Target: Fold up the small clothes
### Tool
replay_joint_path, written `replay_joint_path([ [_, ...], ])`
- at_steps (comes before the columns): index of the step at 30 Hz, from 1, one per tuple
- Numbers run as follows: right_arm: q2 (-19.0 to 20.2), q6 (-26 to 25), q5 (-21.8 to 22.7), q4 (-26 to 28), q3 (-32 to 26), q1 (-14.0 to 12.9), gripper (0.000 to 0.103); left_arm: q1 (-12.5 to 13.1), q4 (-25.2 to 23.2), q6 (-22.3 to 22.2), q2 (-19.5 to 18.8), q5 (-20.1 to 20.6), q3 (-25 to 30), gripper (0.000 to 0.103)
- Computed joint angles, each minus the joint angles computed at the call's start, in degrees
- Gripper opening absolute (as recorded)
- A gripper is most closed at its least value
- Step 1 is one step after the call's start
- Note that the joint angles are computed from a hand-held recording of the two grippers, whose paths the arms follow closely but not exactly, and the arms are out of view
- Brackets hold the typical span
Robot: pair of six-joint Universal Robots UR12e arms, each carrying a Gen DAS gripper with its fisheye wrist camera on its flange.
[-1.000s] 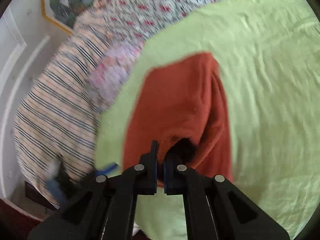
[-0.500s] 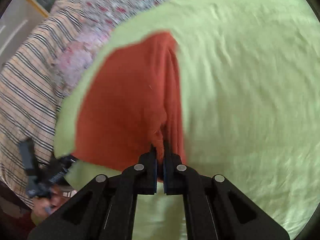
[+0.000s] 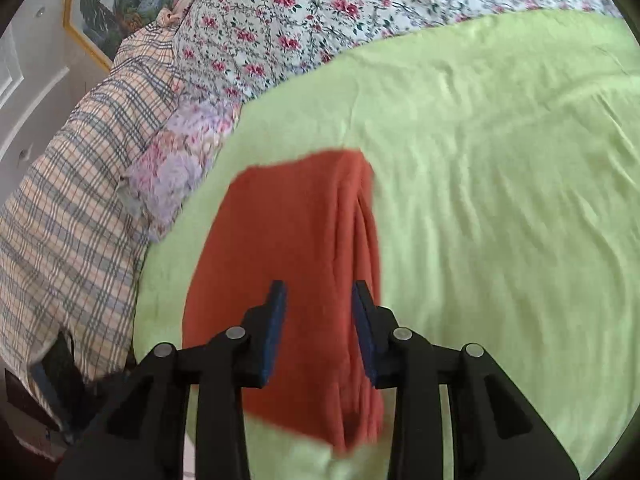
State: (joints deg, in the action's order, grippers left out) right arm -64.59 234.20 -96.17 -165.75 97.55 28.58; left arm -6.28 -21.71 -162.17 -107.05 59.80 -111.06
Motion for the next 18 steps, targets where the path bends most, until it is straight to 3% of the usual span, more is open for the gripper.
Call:
replay_joint_path([
  [3, 2.22, 0.21, 1.64, 1.50, -2.17, -1.22, 0.035, -0.66, -2.67, 1.00, -1.74, 0.54, 1.56, 0.031],
  [6, 4.04, 0.88, 6.04, 4.24, -3.80, -2.63, 0.033, -1.09, -3.90, 1.47, -2.57, 1.45, 1.39, 0.030],
  [7, 4.22, 0.81, 6.65, 4.85, -3.93, -2.91, 0.012, -1.03, -3.55, 1.45, -2.68, 1.36, 1.28, 0.030],
  [9, 3.60, 1.27, 6.04, 1.62, -2.89, -2.99, 0.011, -0.92, -3.95, 1.81, -2.59, 1.09, 1.34, 0.030],
  [12, 2.40, 1.11, 1.65, -2.62, -1.70, -2.23, 0.010, -1.25, -3.95, 2.37, -2.68, 1.76, 1.26, 0.030],
  [16, 3.98, -0.22, 1.18, 6.98, -3.58, -2.31, 0.010, -1.84, -4.28, 3.13, -2.70, 3.17, 1.64, 0.030],
  [18, 4.38, -0.68, 0.44, 5.53, -3.09, -2.20, 0.010, -1.78, -4.82, 2.69, -2.63, 2.95, 1.67, 0.030],
])
